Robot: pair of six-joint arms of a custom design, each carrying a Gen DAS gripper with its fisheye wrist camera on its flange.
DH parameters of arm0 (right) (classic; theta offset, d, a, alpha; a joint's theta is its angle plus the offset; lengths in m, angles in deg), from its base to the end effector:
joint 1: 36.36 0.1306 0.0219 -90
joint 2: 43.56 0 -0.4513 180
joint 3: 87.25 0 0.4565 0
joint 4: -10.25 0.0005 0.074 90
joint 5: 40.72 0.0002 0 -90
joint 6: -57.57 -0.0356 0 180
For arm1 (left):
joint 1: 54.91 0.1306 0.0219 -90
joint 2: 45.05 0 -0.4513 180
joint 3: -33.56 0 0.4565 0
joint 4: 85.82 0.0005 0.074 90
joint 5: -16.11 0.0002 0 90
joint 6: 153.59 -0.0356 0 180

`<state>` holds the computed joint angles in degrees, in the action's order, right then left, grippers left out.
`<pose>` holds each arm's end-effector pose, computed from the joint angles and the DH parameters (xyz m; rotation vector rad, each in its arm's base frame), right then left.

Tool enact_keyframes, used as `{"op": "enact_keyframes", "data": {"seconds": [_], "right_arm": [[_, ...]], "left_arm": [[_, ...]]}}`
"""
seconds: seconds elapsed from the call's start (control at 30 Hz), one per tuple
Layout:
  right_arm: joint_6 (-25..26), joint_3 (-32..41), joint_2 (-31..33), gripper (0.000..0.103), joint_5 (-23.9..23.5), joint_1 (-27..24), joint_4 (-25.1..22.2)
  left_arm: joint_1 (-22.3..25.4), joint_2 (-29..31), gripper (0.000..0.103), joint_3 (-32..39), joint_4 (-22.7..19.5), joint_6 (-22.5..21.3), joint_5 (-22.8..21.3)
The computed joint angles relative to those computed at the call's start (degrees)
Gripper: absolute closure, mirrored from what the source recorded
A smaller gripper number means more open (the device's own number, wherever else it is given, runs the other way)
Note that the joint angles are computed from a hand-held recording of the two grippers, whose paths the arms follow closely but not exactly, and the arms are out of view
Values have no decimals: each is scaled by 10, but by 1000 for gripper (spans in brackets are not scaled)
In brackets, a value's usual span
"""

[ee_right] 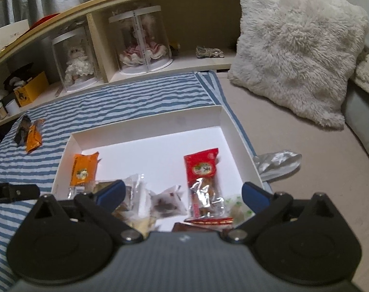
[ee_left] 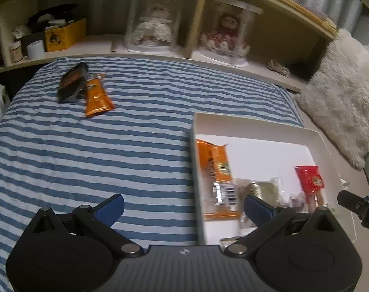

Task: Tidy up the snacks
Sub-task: 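Withdraw both open grippers from the tray toward the remaining snacks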

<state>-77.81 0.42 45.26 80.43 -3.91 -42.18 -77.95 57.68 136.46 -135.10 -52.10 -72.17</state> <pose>0.4581 0.2689 0.4885 0.4728 2.2821 -0.0237 0.5970 -0.2556 0.4892 0.2603 2.4374 -0.3063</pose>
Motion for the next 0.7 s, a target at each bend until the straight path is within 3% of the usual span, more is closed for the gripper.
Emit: {"op": "enact_keyframes", "data": {"seconds": [0.3,0.7], "right_arm": [[20,18,25,1,1,12,17],[75,54,69,1,-1,32,85]], "left_arm": [[38,-9,0,-9,9,-9,-5],[85,-12,0,-12,37,-56,-7]]}}
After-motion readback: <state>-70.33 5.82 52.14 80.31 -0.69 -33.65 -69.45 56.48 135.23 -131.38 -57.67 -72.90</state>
